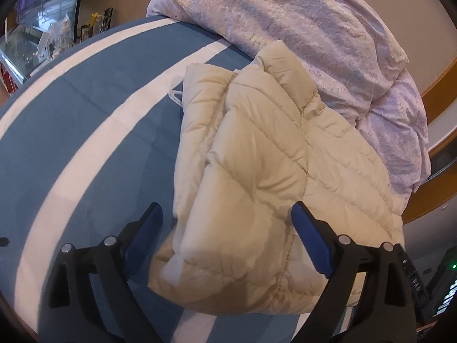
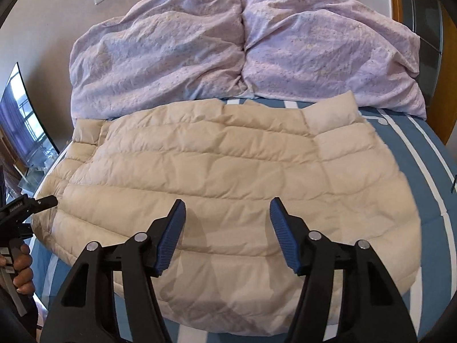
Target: Fold large clothes
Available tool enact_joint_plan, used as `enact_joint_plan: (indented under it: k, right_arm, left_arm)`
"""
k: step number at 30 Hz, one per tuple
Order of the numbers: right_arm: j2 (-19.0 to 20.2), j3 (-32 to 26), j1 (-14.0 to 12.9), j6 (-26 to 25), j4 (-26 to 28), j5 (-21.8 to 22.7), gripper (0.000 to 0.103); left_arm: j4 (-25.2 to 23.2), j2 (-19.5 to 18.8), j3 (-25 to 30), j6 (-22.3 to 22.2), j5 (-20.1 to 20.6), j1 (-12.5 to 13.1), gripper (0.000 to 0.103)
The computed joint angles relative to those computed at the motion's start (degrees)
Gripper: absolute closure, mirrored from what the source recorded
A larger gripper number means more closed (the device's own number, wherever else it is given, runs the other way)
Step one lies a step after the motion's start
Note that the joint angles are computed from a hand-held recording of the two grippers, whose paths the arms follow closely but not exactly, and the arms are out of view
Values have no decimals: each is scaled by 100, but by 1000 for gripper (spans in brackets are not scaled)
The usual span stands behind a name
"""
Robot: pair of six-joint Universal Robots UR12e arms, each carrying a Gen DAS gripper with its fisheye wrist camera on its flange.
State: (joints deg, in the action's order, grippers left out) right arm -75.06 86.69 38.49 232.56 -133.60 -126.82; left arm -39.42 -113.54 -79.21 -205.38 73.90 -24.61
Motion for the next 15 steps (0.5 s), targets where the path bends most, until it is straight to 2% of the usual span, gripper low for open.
enact_joint_plan:
  k: [4,7,15]
  right_arm:
    - [139,-129,60,-64,108,-105,41]
    - [230,-223,58,80,380,-170,42]
    - [165,-98,66,387,417,-398,43]
  left_arm:
    - [82,-17,-22,-97,-24,-6,11]
    - [137,-29,-26,-158,-87,-8,11]
    - [398,-54,-72,-446,-230,6,12]
